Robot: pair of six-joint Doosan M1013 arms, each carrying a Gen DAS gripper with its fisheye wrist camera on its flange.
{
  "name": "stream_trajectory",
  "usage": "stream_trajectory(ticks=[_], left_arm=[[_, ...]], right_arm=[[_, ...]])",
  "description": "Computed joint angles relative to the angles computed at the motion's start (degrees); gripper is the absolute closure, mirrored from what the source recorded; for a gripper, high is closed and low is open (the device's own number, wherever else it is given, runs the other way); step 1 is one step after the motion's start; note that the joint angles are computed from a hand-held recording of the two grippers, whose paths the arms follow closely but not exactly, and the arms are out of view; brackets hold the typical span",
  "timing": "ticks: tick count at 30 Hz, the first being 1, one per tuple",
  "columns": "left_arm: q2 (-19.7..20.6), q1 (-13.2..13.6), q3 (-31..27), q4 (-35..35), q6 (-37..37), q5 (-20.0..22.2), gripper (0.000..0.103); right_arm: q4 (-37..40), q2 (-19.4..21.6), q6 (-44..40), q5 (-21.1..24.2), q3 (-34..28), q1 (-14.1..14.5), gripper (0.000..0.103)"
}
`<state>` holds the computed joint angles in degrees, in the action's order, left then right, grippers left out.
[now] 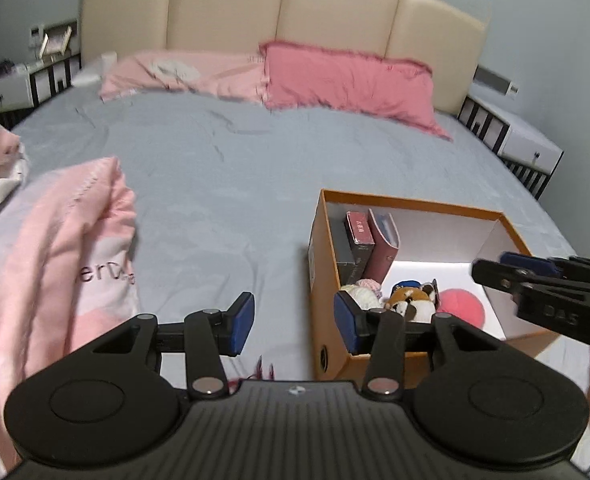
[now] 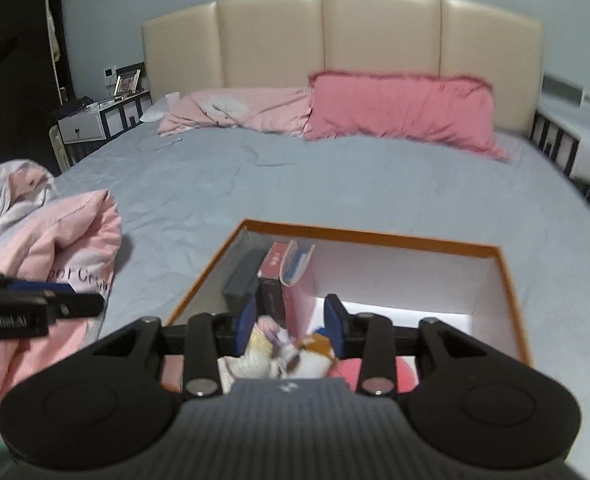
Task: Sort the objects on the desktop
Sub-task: 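Withdraw both tools from the box toward the feather toy and gold box, then grasp the red feather toy with the left tool while the right grasps the gold box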
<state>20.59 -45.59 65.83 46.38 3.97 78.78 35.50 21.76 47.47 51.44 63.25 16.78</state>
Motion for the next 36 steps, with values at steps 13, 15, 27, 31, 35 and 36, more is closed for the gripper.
stream_trajectory(ticks=[13, 15, 27, 31, 35, 36], left_arm=[[-2.5, -1.8, 2.7, -14.1, 6.0, -0.4, 0.061], [-2.9, -1.9, 3.6, -15.6, 5.9, -0.8, 0.062], [-1.0, 1.8, 2.4, -28.2, 13.3, -2.1, 0.059], [0.5, 3.2, 1.8, -29.0, -0.5, -1.3, 0.061], [1.0, 4.6, 2.9, -31.3, -10.2, -2.3, 0.061], [1.2, 4.8, 3.2, -30.9, -12.5, -2.2, 0.061]], right_arm=[[-9.2, -7.6, 7.9, 4.8, 10.1, -3.5, 0.065], [-10.2, -8.3, 8.8, 6.3, 11.6, -4.0, 0.069], [-13.5, -10.4, 13.7, 7.7, 16.3, -6.8, 0.070], [-15.9, -9.8, 16.2, 7.5, 15.3, -7.7, 0.070], [-16.6, -8.8, 17.5, 9.2, 13.8, -8.6, 0.070], [-16.4, -8.6, 17.7, 9.9, 13.5, -8.8, 0.070]])
